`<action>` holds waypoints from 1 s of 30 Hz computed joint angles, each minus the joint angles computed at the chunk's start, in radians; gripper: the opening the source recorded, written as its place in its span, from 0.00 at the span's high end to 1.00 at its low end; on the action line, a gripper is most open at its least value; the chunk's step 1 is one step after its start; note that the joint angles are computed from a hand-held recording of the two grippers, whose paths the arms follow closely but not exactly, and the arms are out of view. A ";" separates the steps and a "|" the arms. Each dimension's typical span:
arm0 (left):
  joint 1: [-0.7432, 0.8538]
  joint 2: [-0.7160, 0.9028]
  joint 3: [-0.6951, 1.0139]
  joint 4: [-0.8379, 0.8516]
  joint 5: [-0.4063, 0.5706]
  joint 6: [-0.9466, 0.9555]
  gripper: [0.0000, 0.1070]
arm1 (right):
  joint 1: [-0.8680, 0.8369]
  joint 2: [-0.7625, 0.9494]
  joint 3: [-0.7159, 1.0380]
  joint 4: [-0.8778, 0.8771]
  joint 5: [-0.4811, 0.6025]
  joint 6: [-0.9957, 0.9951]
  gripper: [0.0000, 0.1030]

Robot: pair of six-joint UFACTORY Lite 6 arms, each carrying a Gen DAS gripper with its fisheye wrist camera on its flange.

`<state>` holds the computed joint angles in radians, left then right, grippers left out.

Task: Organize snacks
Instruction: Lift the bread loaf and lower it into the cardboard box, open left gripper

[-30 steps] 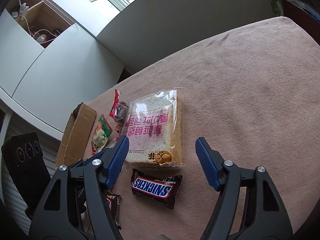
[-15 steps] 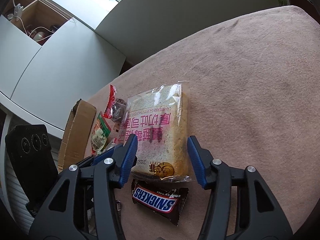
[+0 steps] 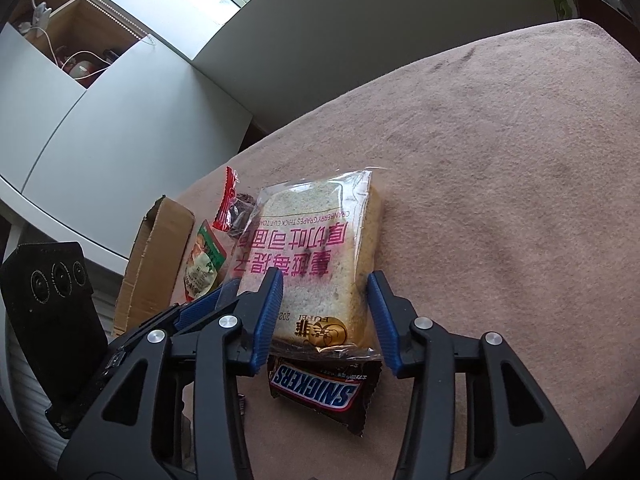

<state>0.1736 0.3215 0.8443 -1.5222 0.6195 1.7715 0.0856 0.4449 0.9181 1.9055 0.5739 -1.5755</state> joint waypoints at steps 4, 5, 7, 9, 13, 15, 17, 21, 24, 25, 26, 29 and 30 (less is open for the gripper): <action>0.000 -0.031 -0.027 -0.033 -0.003 0.040 0.67 | 0.008 -0.046 -0.034 0.034 -0.004 -0.039 0.57; 0.002 -0.043 -0.033 -0.039 0.000 0.047 0.67 | 0.010 -0.058 -0.041 0.040 -0.005 -0.044 0.57; 0.003 -0.061 -0.048 -0.057 0.004 0.066 0.67 | 0.016 -0.083 -0.055 0.049 -0.008 -0.047 0.57; 0.017 -0.076 -0.057 -0.055 0.014 0.070 0.67 | 0.023 -0.102 -0.062 0.050 -0.008 -0.039 0.57; 0.055 -0.115 -0.078 -0.061 0.034 0.092 0.67 | 0.063 -0.144 -0.066 0.070 -0.029 -0.033 0.57; 0.081 -0.141 -0.094 -0.060 0.048 0.101 0.67 | 0.090 -0.163 -0.064 0.086 -0.046 -0.038 0.57; 0.120 -0.159 -0.103 -0.046 0.069 0.106 0.67 | 0.121 -0.173 -0.054 0.097 -0.062 -0.034 0.57; 0.202 -0.193 -0.121 -0.024 0.108 0.122 0.67 | 0.184 -0.178 -0.022 0.116 -0.092 -0.023 0.57; 0.271 -0.208 -0.125 -0.003 0.145 0.131 0.67 | 0.235 -0.180 0.008 0.134 -0.121 -0.018 0.57; 0.295 -0.209 -0.122 0.007 0.158 0.133 0.67 | 0.253 -0.179 0.017 0.144 -0.129 -0.022 0.57; 0.320 -0.219 -0.125 0.017 0.172 0.133 0.67 | 0.269 -0.175 0.030 0.149 -0.138 -0.020 0.57; 0.385 -0.214 -0.111 0.035 0.204 0.141 0.67 | 0.321 -0.155 0.074 0.158 -0.164 -0.013 0.57; 0.407 -0.211 -0.106 0.040 0.214 0.145 0.67 | 0.337 -0.145 0.091 0.158 -0.172 -0.009 0.57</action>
<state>0.5811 0.1108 0.7379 -1.4826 0.8336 1.9168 0.4227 0.2995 1.0092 2.0638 0.4015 -1.5841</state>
